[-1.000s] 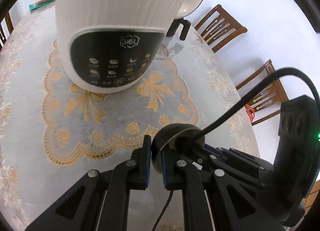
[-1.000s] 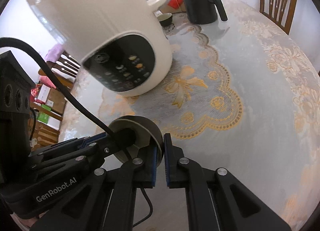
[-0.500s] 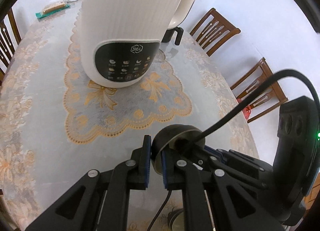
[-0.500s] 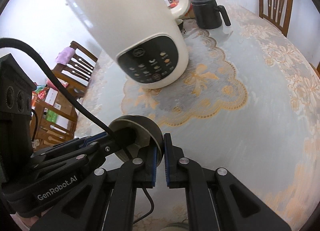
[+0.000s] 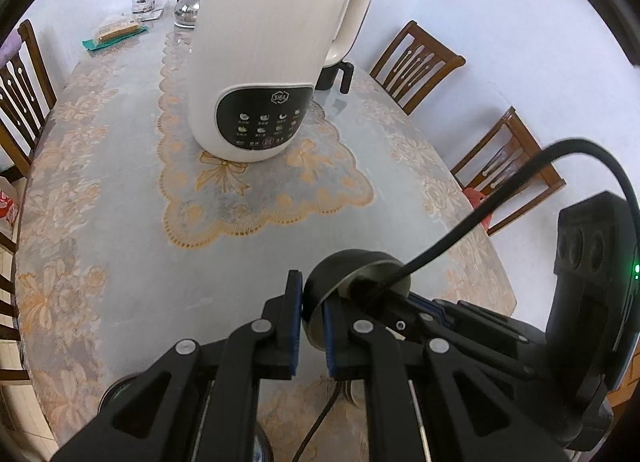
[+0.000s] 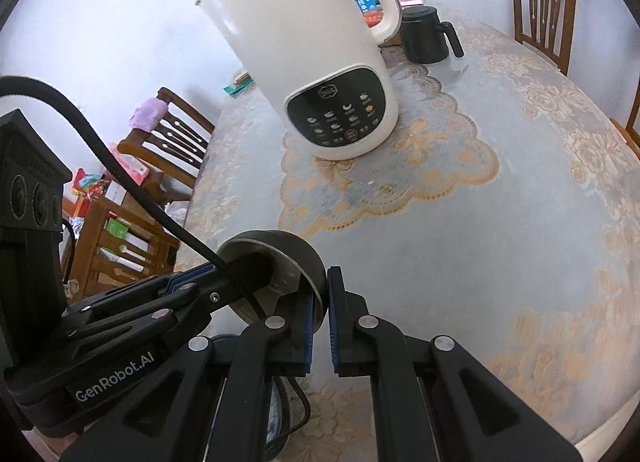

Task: Organize plates and bowls
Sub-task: 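Carry the third bowl back and lower it onto the bowl stack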

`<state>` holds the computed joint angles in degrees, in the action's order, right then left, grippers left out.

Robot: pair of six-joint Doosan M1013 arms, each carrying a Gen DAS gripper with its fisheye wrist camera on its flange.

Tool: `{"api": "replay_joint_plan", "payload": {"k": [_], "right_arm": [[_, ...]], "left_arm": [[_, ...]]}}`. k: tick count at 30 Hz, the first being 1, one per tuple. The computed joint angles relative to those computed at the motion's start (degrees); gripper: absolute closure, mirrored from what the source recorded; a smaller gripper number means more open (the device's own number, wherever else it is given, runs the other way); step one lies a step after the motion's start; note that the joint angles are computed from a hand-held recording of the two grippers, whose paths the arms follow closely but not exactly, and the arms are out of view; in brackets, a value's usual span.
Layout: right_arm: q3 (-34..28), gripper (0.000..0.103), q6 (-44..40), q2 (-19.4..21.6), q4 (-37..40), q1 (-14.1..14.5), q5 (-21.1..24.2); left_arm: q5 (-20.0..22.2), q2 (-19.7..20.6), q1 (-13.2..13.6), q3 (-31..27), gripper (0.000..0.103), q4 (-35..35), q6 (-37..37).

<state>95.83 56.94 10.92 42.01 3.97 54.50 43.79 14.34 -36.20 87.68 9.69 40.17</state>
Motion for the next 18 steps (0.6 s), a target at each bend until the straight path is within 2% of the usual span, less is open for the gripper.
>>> {"api": "replay_joint_plan", "payload": {"k": [10, 18], "right_arm": [[4.2, 0.094, -0.2, -4.2, 1.9, -0.5, -1.0], [7.5, 0.094, -0.3, -7.0, 2.9, -2.1, -1.4]], "left_arm": [[0.4, -2.9, -2.6, 2.3, 0.095, 2.8, -1.4], [0.8, -3.5, -4.8, 3.0, 0.095, 3.3, -1.1]]}}
